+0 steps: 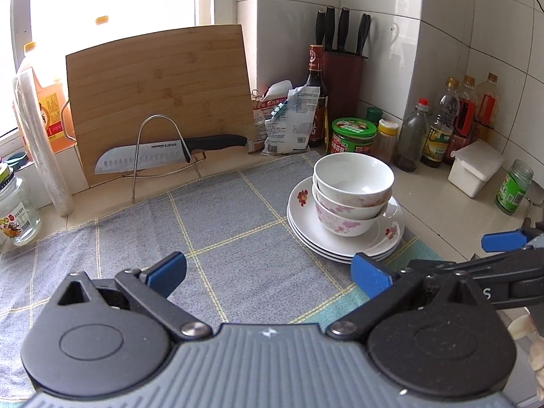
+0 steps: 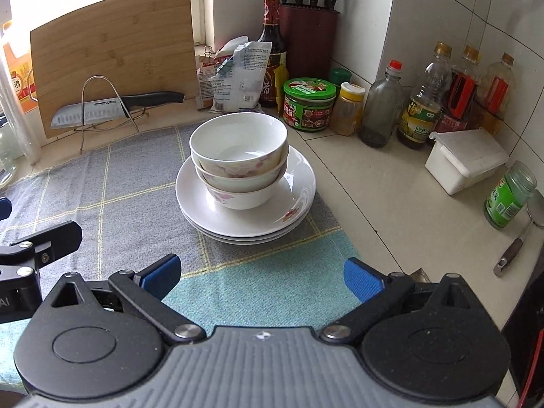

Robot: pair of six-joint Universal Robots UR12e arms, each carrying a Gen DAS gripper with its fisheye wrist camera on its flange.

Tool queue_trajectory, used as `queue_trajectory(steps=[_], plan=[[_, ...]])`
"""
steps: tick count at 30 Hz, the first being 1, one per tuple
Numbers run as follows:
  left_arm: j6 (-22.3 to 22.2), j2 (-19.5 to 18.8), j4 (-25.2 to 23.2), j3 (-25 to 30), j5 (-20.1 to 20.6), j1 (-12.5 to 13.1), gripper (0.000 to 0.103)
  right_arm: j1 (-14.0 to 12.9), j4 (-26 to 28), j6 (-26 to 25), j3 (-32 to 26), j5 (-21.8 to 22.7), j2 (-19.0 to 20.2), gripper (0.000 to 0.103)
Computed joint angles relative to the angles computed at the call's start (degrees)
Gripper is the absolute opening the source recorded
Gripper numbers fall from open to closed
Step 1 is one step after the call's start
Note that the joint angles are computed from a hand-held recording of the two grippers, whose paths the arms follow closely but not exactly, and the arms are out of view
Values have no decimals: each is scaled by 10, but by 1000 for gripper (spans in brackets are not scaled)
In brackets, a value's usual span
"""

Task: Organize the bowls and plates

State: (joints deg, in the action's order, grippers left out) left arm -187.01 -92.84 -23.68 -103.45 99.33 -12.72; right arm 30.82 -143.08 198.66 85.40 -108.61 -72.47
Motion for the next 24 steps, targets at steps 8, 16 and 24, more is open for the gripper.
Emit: queue_trajectory(steps=[8, 16, 24], plan=[[-6, 4, -3, 0, 8, 1, 102, 3, -11, -3, -1, 2, 0, 103], [-3, 5, -4, 3, 14, -2, 102, 4, -20, 1, 1, -4, -3, 103], [-7, 6, -6, 3, 14, -2, 102, 5, -22, 1, 3, -7, -4, 103]])
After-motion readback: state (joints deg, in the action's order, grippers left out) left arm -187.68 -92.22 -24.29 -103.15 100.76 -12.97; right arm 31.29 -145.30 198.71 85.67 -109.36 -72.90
